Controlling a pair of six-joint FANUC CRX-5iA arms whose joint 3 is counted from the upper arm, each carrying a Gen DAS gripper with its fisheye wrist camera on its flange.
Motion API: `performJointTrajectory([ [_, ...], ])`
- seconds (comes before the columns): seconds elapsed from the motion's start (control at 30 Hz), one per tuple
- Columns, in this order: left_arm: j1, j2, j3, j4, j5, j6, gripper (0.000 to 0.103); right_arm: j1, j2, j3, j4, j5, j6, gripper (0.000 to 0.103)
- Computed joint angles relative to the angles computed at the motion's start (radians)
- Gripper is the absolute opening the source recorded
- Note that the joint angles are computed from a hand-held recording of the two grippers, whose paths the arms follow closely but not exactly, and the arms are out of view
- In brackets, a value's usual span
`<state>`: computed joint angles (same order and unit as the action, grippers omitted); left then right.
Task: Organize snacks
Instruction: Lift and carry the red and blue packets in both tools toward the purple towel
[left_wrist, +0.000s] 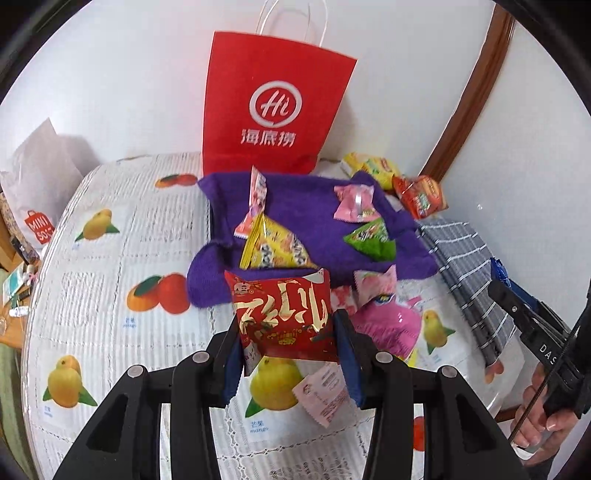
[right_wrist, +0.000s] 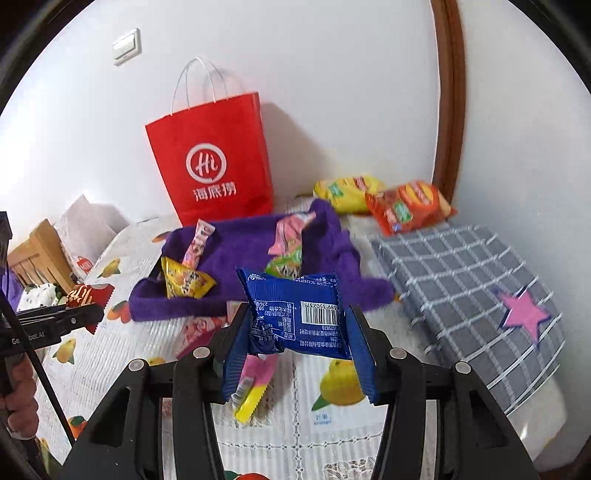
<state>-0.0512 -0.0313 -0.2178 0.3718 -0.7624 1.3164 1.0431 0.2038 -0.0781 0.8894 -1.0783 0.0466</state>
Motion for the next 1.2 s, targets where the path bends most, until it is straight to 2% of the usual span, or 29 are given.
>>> performJointTrajectory([
  [0.23, 0.001, 0.026, 0.051, 0.025, -0.009, 0.003, 0.043, -0.013, 0.027, 0.087, 0.017, -0.03, 0.047, 0.05],
  [0.5, -0.006, 0.084, 0.175, 0.008, -0.015, 0.032, 0.043, -0.067, 0.055, 0.191, -0.019, 0.014, 0.096, 0.05],
  [1.0, 0.007, 0.279, 0.447, -0.064, -0.038, 0.133, 0.043, -0.204, 0.233, 0.533, -0.207, 0.077, 0.325, 0.051],
  [1.13, 0.026, 0.331, 0.484, -0.068, -0.042, 0.164, 0.043, -0.237, 0.296, 0.618, -0.279, 0.105, 0.382, 0.051],
  [1.2, 0.036, 0.352, 0.49, -0.061, -0.045, 0.167, 0.043, -0.253, 0.343, 0.682, -0.352, 0.101, 0.424, 0.051],
])
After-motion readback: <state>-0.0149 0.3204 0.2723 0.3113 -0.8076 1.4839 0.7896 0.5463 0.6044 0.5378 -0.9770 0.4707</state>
